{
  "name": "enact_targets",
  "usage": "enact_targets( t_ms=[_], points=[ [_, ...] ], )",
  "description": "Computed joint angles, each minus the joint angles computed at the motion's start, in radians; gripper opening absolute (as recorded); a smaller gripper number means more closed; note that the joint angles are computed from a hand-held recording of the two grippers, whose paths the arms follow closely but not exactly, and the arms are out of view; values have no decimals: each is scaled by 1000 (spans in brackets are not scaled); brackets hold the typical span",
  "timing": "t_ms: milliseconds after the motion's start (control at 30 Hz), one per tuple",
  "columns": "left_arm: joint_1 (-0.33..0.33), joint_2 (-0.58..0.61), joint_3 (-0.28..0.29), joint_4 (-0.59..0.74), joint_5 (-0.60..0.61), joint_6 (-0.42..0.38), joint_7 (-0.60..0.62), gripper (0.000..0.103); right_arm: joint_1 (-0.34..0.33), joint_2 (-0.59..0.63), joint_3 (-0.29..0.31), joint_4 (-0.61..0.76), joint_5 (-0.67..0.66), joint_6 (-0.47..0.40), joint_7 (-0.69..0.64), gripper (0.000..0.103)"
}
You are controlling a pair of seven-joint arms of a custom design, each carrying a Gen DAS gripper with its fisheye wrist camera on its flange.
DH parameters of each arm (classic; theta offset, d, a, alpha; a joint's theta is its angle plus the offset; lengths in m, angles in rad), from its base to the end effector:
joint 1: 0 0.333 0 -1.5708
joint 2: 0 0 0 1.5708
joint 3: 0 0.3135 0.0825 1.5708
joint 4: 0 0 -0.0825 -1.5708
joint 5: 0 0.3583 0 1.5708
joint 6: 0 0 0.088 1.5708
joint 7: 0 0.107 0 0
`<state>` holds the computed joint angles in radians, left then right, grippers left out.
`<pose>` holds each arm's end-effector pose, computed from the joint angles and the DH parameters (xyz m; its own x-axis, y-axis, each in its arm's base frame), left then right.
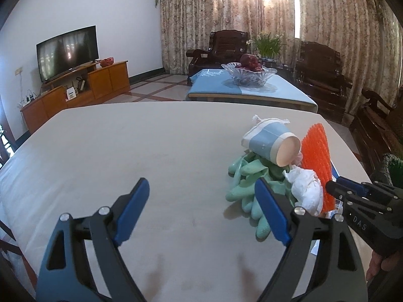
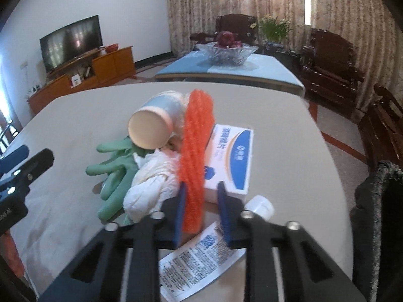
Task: Collect trash
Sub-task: 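Grasp the orange foam net with the right gripper while the left gripper grasps the white tissue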
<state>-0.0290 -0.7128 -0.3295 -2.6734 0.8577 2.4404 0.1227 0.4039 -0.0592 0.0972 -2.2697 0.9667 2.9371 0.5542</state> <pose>0.3291 -0.1310 0.4975 0.5349 -0.8443 -0.0312 -0.5008 -0.2871 -0.8166 0.4819 0.2042 0.4594 0.6152 -0.7857 -0.0655 -0.5648 -0.3812 -0.7319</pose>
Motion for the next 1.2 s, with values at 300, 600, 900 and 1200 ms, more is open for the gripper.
enact_targets(
  t_ms=[300,600,900,1200],
  points=[
    [3,39,-9,33,18,20,-6,83,-5,-57,-30,-10,126,-133,-139,8],
    [-5,137,-34,106,62,64,-49,78,-30,-141,-65,-44,145,-184,-149,8],
    [-38,320,-45,213,133,111,-108,69,-67,-183,-102,-74,102,-186,-127,8],
    [-116,465,-13,286,164,52,-145,48,-93,-157,-113,-68,54,-148,-99,8]
  ],
)
